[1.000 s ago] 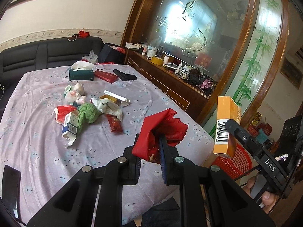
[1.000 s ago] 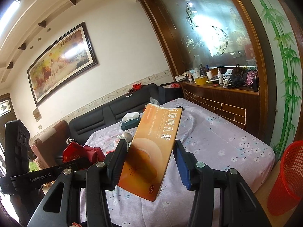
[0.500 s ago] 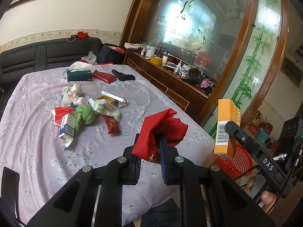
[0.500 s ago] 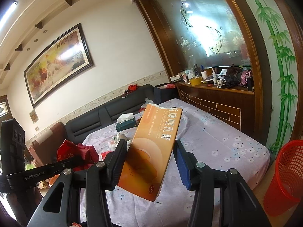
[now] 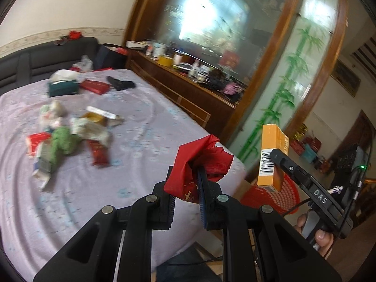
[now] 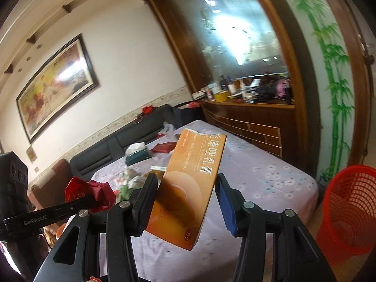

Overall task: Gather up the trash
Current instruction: 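Carry the red wrapper and orange box toward the red wastebasket, then open the right tool over the basket while the left tool releases the red wrapper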

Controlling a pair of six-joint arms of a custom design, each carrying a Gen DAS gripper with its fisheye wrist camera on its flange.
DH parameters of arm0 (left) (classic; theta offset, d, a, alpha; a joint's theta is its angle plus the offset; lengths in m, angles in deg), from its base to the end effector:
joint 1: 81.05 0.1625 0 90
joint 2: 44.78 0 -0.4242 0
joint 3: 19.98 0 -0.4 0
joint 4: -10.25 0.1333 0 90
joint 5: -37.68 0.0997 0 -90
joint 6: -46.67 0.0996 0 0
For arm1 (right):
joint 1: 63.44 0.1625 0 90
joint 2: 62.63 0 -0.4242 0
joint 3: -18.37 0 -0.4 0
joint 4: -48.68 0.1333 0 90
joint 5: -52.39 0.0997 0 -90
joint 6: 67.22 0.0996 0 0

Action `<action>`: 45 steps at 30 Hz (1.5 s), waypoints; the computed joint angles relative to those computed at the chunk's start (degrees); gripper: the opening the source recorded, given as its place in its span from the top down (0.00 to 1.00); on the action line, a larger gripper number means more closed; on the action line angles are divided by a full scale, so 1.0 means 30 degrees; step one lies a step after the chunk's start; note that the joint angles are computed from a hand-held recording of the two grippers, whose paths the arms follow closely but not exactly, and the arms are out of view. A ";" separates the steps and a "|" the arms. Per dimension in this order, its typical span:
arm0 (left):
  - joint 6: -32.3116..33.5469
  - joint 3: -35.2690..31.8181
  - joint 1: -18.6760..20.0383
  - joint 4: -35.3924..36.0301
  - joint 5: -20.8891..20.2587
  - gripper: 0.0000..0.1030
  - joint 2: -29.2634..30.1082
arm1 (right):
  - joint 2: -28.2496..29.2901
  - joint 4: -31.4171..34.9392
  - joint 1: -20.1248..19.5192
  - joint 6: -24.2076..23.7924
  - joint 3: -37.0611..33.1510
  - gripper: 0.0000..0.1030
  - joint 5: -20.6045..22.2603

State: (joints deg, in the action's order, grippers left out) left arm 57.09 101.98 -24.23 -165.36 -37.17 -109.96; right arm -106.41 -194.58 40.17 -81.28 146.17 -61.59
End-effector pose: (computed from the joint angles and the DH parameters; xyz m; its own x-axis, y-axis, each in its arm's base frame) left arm -0.1572 -0.5315 0.1767 -0.7757 0.5484 -0.3124 0.6301 0.6447 -0.4329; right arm 0.2004 -0.4334 0.1191 -0.9279 0.0660 0.3669 -0.3184 0.3717 -0.8721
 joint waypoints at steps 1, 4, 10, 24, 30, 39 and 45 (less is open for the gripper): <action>0.0043 -0.0189 -0.0104 0.0073 -0.0186 0.84 0.0332 | -0.0124 -0.0291 -0.0133 -0.0038 0.0168 0.48 -0.0142; 0.0064 -0.0923 -0.0471 0.0586 -0.1123 0.84 0.1562 | -0.0828 -0.1038 -0.0826 0.0105 0.0905 0.48 -0.0571; 0.0388 -0.2490 -0.1160 0.2046 -0.3436 0.84 0.4140 | -0.2510 -0.2574 -0.2600 0.0455 0.2478 0.48 -0.1701; 0.1599 -0.6741 -0.2982 0.5249 -0.5866 0.84 1.0784 | -0.5355 -0.2908 -0.6676 0.1177 0.5181 0.47 -0.3997; 0.1722 -0.7187 -0.3324 0.5584 -0.5132 0.84 1.2096 | -0.6421 -0.2408 -0.8146 0.1706 0.6142 0.46 -0.3258; 0.1718 -0.7058 -0.3014 0.5083 -0.5497 0.51 1.2205 | -0.7119 -0.2898 -0.9302 0.2430 0.7197 0.38 -0.1483; 0.1570 -0.5578 -0.2573 0.3394 -0.5453 0.47 1.0130 | -0.7033 -0.3530 -0.8515 0.2383 0.7179 0.32 -0.1650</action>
State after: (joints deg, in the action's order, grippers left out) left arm 61.80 85.25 -31.95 -155.18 -53.53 -79.57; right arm -127.51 -205.17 14.63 -74.13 167.71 -66.54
